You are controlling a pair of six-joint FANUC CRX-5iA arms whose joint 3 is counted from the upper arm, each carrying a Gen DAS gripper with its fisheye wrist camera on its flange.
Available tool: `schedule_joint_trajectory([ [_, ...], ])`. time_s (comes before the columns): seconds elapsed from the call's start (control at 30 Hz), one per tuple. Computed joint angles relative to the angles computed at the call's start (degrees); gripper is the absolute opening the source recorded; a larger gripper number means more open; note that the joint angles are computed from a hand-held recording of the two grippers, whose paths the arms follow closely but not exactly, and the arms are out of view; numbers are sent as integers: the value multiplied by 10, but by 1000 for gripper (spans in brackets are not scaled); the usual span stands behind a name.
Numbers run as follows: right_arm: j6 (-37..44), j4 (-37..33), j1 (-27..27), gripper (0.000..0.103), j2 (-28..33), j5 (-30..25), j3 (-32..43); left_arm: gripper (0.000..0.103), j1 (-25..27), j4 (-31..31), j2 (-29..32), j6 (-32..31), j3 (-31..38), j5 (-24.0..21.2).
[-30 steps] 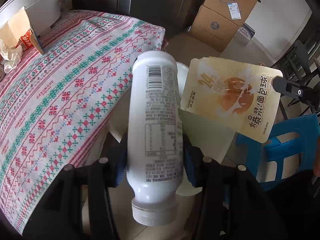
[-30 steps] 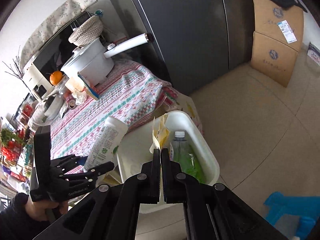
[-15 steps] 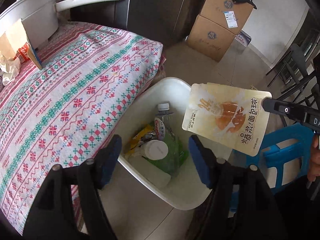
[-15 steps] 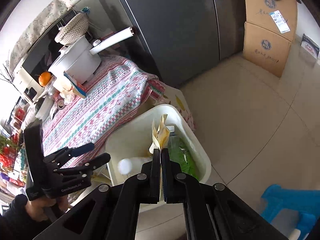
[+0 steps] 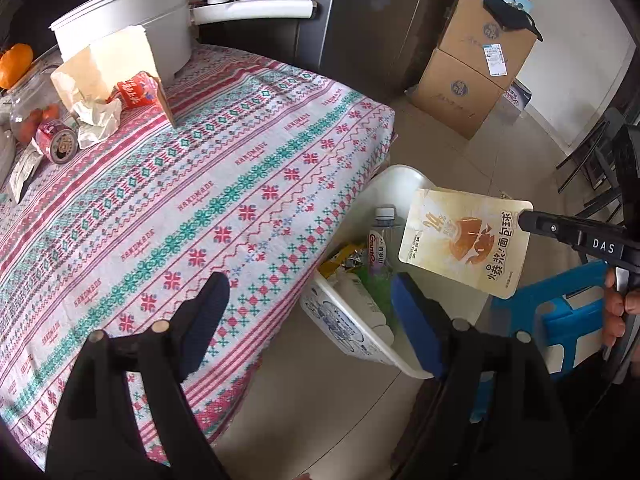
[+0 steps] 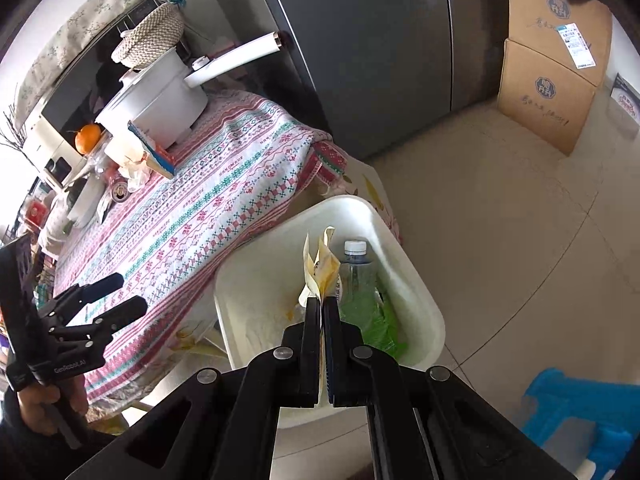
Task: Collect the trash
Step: 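Open the right tool to drop the yellow snack bag into the bin, then move both tools back to the table and reach the left toward the white wrapper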
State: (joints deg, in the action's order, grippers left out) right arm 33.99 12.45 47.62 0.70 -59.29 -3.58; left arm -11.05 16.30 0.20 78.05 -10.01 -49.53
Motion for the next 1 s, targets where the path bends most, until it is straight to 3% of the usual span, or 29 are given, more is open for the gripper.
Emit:
schedule_joint_trajectory([
  [0.2, -3, 4, 3, 11, 17, -6, 17, 86, 36, 17, -28, -11, -26, -4],
  [0.27, -11, 7, 4, 38, 20, -5, 21, 89, 46, 17, -37, -13, -33, -4],
  [0.3, -15, 9, 5, 46, 20, 0, 21, 90, 49, 15, -41, -11, -35, -5],
  [0.33, -23, 15, 7, 62, 18, 6, 18, 91, 53, 11, -44, -10, -36, -6],
  [0.37, -27, 21, 10, 69, 17, 12, 18, 92, 56, 9, -48, -10, -38, -7],
  [0.57, -32, 51, 24, 77, 32, 8, 34, 93, 76, 7, -67, -15, -50, -12],
  [1.0, 1, 82, 54, 84, 102, -1, 117, 102, 127, -27, -93, 12, -57, -18],
])
